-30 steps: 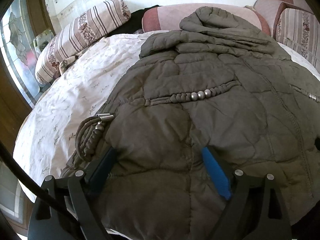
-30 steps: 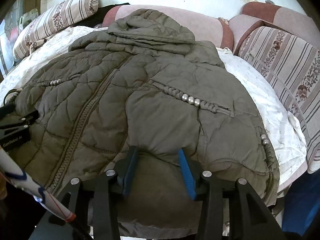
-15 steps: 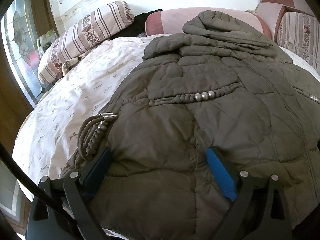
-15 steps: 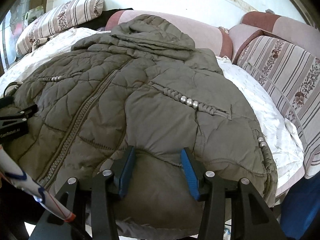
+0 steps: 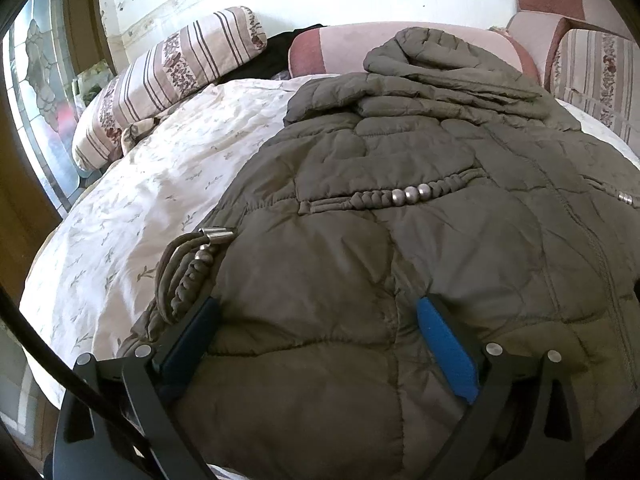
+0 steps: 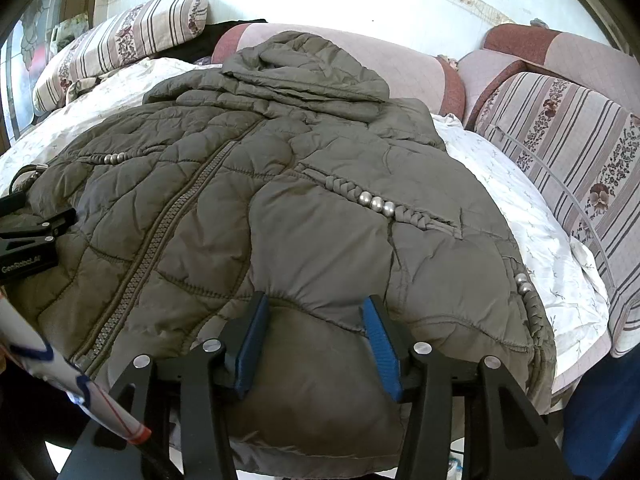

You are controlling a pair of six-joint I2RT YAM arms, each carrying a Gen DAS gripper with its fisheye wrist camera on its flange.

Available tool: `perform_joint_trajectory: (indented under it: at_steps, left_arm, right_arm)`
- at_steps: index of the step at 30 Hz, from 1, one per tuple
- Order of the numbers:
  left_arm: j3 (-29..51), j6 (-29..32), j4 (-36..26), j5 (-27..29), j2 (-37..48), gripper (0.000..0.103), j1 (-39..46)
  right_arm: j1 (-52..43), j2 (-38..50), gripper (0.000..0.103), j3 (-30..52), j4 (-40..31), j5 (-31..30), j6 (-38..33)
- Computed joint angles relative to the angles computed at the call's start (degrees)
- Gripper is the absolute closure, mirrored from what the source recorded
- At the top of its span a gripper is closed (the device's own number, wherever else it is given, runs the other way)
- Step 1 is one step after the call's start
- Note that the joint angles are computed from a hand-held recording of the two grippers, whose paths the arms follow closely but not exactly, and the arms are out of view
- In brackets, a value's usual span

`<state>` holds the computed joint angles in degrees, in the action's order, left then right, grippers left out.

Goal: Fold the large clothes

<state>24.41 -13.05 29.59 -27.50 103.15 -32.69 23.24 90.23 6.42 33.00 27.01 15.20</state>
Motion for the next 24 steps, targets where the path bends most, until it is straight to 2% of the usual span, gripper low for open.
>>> perform_joint_trajectory:
  at_steps: [11,24]
  left_arm:
    - [-2.2,2.0,4.2,1.0,-0.1,0.003,0.2]
    - [-3.5,1.5,3.8,-1.0,-1.3,0.003,-1.5]
  right_arm:
    - [-0.3,0.5,0.046,-0.8,2.0,0.2,0.0]
    - [0.3,0.3,0.042,-1.3,2.1,1.0,0.7]
